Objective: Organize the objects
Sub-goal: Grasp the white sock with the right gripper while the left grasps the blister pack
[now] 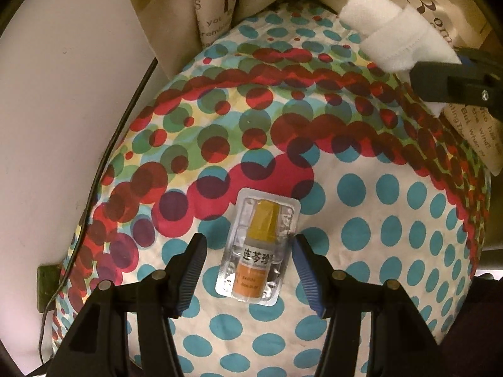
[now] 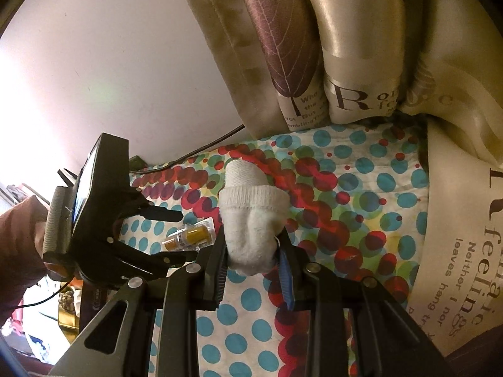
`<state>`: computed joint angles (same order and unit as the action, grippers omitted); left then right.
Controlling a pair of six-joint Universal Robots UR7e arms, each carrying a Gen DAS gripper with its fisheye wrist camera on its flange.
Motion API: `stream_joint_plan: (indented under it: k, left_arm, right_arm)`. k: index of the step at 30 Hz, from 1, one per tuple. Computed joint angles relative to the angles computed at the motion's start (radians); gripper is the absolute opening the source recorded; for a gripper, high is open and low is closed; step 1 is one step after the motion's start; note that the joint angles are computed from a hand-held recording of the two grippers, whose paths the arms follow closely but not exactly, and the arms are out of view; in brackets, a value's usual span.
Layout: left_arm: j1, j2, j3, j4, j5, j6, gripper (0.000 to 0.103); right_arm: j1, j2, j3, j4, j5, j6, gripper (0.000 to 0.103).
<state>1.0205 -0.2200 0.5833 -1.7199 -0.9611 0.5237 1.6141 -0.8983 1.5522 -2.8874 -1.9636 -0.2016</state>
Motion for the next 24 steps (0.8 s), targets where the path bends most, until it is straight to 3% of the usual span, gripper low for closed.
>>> stream_joint_plan:
  k: [9, 13, 17, 24]
  left_arm:
    - [0.01, 0.022, -0.03, 0.002, -0.011, -0.014, 0.057]
    - [0.007, 0.012, -0.005, -0.006, -0.026, -0.015, 0.041]
    - [-0.006, -0.017, 0.099, -0.119, 0.012, 0.008, 0.04]
    - [-0.009, -0.044, 0.174, -0.19, 0.024, -0.046, 0.037]
  right_arm:
    - [-0.002, 0.003, -0.006, 0.003, 0.009, 0.007, 0.029]
    - [0.0, 0.002, -0.006, 0.005, 0.01, 0.012, 0.029]
    - [-0.002, 0.004, -0.004, 0.003, 0.014, 0.017, 0.029]
    - [-0.002, 0.006, -0.003, 0.001, 0.017, 0.009, 0.029]
